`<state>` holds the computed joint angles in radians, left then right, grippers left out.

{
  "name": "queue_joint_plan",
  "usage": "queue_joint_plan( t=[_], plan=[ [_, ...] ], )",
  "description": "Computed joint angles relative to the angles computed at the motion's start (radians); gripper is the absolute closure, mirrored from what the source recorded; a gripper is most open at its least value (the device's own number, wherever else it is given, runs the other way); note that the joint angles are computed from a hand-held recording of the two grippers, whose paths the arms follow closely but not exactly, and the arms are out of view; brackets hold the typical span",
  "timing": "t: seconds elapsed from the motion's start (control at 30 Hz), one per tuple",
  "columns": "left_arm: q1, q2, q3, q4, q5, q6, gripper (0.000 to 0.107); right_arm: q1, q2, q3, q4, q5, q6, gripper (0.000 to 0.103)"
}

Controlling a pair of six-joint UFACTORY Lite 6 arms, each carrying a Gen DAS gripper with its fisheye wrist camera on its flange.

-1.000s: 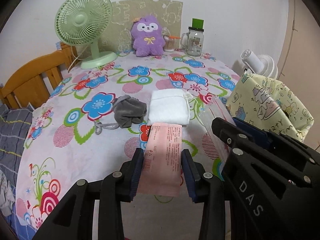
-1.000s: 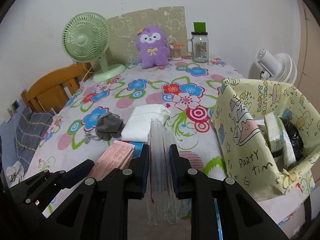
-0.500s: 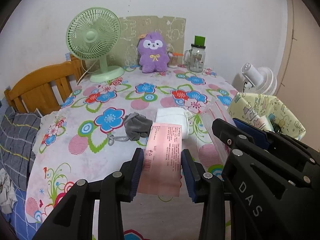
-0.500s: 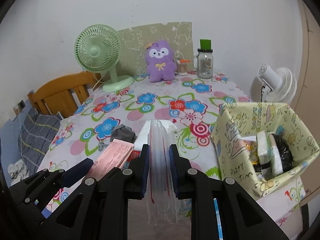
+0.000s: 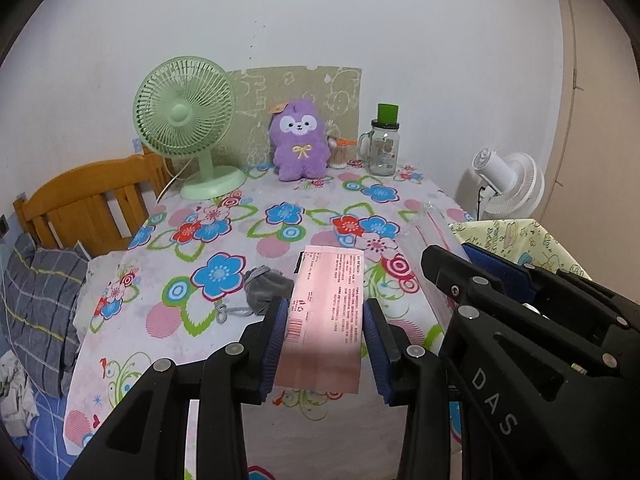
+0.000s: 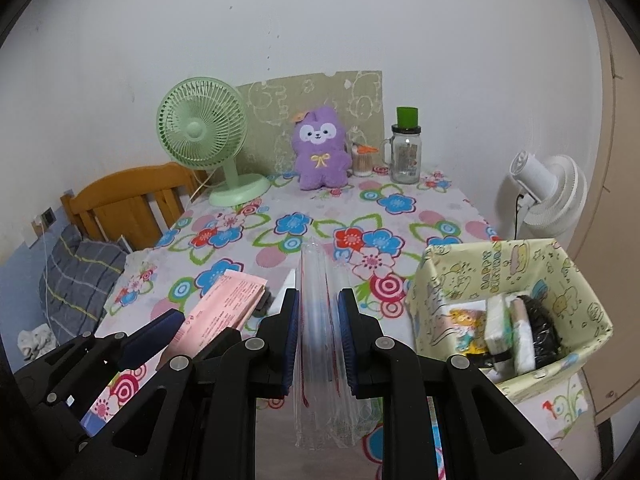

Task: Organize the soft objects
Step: 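Carry the pink packet in the left gripper while the right carries the clear bag to the box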

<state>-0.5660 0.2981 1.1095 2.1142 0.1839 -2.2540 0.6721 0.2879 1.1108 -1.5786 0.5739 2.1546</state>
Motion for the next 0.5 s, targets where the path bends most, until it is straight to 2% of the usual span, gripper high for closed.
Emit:
queue_joint_plan(
  t=[0.5],
  plan=[
    [-0.1, 0.092, 0.114, -0.029, 0.055, -0.006, 0.068, -0.102, -0.135, -0.155, -0.175, -0.025, 0.088, 0.08]
  ],
)
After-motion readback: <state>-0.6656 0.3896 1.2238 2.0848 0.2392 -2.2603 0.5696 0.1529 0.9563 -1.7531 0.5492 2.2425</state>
